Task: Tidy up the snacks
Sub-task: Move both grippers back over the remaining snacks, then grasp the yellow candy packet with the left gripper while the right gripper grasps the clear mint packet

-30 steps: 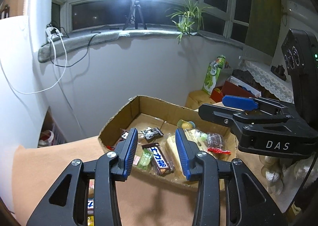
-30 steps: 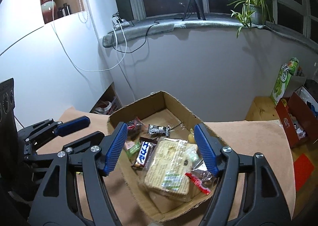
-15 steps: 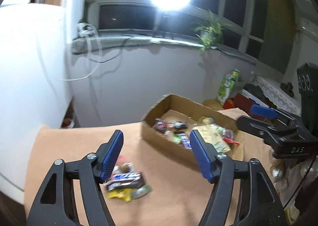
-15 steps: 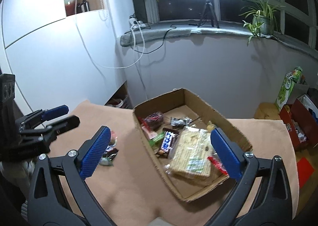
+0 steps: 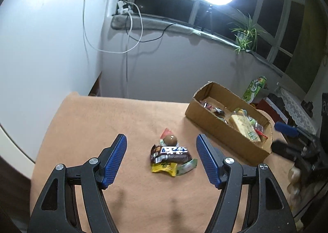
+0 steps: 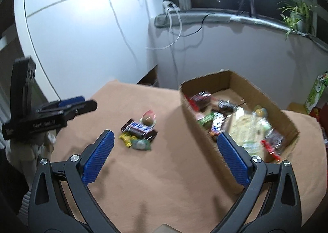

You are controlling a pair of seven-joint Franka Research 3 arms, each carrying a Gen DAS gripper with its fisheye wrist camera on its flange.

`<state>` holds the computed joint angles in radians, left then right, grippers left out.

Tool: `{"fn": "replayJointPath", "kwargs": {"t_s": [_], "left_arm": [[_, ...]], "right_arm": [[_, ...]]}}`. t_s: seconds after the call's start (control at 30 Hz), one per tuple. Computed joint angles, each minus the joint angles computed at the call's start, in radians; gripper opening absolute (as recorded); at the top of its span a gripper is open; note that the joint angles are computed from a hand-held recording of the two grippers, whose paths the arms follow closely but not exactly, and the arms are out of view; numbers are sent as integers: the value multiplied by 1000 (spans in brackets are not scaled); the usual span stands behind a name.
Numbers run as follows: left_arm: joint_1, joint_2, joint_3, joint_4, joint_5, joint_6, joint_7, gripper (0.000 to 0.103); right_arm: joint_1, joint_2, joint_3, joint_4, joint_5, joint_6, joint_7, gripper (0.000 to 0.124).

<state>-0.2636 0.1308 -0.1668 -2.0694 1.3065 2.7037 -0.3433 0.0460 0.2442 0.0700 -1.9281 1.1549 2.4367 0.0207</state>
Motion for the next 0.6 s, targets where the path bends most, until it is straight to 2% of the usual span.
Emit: {"fn": "replayJointPath", "kwargs": {"t_s": [0.13,0.33,0.47,0.53,0.6], "left_arm": [[6,3,5,-10,10,20,-21,70],[16,21,14,-26,18,76,-39,70],[18,48,20,-36,-4,122,-10,70],[15,59,29,-40,0,139,-17,66],[16,68,36,-42,1,164,-19,57]], "right_arm": [[16,18,8,-13,-31,6,9,102],[41,52,30,-30,-59,65,-28,102],[57,96,41,-5,-112,74,14,102],[62,115,49,8,-131,85,35,102],[66,131,59,17,-144,101,55,98]]}}
